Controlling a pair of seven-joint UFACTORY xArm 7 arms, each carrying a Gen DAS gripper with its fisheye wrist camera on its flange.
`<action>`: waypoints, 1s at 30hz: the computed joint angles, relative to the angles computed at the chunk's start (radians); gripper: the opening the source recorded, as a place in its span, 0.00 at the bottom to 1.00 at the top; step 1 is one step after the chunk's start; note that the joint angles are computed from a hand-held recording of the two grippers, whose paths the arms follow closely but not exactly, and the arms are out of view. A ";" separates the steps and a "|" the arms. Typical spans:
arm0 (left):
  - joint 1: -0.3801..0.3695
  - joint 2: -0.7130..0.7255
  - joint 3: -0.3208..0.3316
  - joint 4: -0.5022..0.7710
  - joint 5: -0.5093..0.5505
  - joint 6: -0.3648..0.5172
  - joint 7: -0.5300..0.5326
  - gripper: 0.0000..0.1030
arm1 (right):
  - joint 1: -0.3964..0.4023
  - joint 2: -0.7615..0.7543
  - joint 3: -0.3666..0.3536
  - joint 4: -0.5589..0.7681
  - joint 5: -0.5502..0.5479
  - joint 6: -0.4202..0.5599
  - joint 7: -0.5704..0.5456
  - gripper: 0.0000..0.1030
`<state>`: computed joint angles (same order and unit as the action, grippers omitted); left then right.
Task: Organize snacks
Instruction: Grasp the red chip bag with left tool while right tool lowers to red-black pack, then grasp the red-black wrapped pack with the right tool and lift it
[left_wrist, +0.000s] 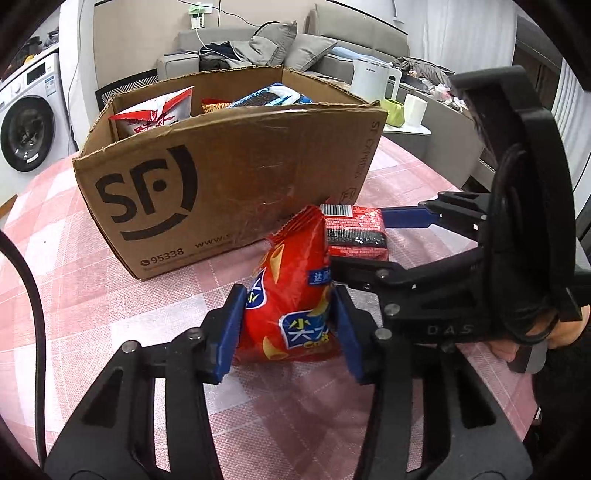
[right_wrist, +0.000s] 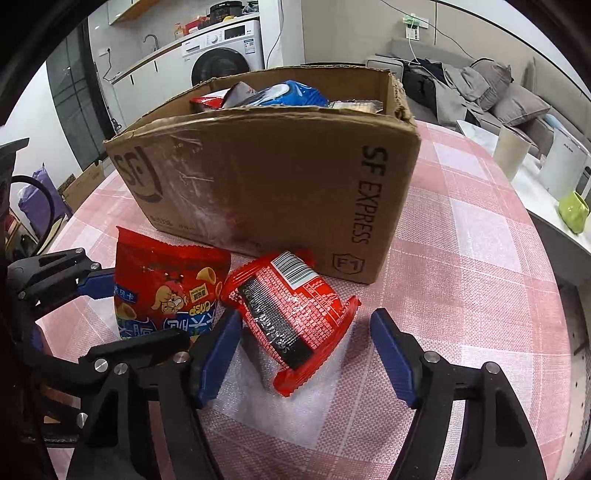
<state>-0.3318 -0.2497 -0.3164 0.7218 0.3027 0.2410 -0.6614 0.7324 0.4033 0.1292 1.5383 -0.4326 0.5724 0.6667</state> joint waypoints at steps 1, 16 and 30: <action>-0.004 0.005 0.004 0.001 -0.006 -0.006 0.003 0.41 | 0.000 0.000 0.000 -0.001 0.001 0.000 -0.001 0.71; 0.008 -0.110 0.018 -0.069 -0.054 0.007 0.039 0.37 | 0.000 -0.006 0.002 -0.011 0.004 -0.007 -0.002 0.71; 0.021 -0.205 0.016 -0.122 -0.123 0.022 0.081 0.37 | 0.009 -0.009 0.004 -0.017 -0.014 -0.018 -0.023 0.47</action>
<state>-0.3109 -0.4549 -0.3008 0.5997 0.1797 0.2630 -0.5806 0.7410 0.3944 0.1336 1.5213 -0.4467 0.5547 0.6440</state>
